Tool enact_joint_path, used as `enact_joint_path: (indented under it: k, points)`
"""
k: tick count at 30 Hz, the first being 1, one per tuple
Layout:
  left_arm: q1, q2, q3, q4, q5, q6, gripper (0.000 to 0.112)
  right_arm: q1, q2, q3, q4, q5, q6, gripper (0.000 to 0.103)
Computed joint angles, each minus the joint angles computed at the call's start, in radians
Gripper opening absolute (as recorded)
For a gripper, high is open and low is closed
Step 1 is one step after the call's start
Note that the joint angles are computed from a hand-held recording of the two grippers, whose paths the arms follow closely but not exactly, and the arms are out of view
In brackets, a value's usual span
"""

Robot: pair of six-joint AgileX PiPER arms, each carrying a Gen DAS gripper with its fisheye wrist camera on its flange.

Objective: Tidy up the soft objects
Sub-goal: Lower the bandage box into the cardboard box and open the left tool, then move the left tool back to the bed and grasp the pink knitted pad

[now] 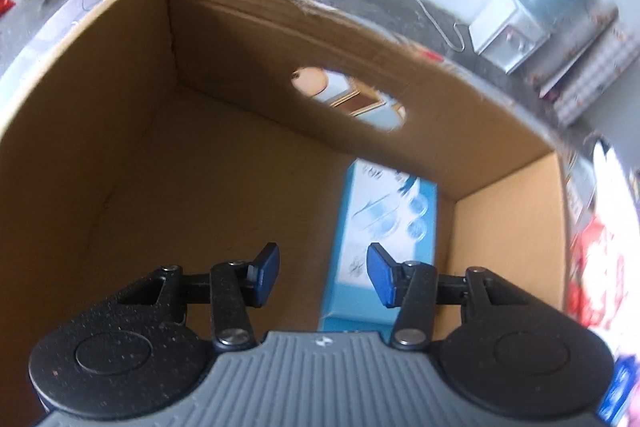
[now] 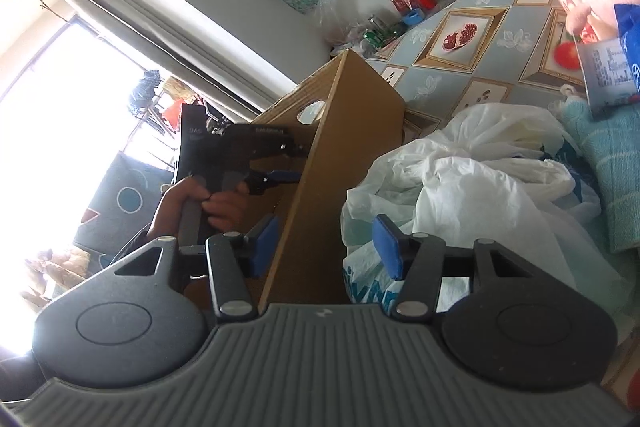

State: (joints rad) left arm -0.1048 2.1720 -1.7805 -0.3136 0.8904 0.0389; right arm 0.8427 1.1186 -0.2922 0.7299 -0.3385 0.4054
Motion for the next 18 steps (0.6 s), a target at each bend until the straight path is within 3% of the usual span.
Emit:
enact_joint_path:
  k: [10,18]
  points:
    - [-0.019,0.143,-0.186,-0.085,0.086,-0.097,0.034,-0.040,0.028,0.001,-0.131,0.012,0.130,0.052]
    - [-0.037,0.188,-0.235,-0.138,0.086,-0.068,0.033,-0.069,0.045,-0.005,-0.191,0.023,0.179,0.052]
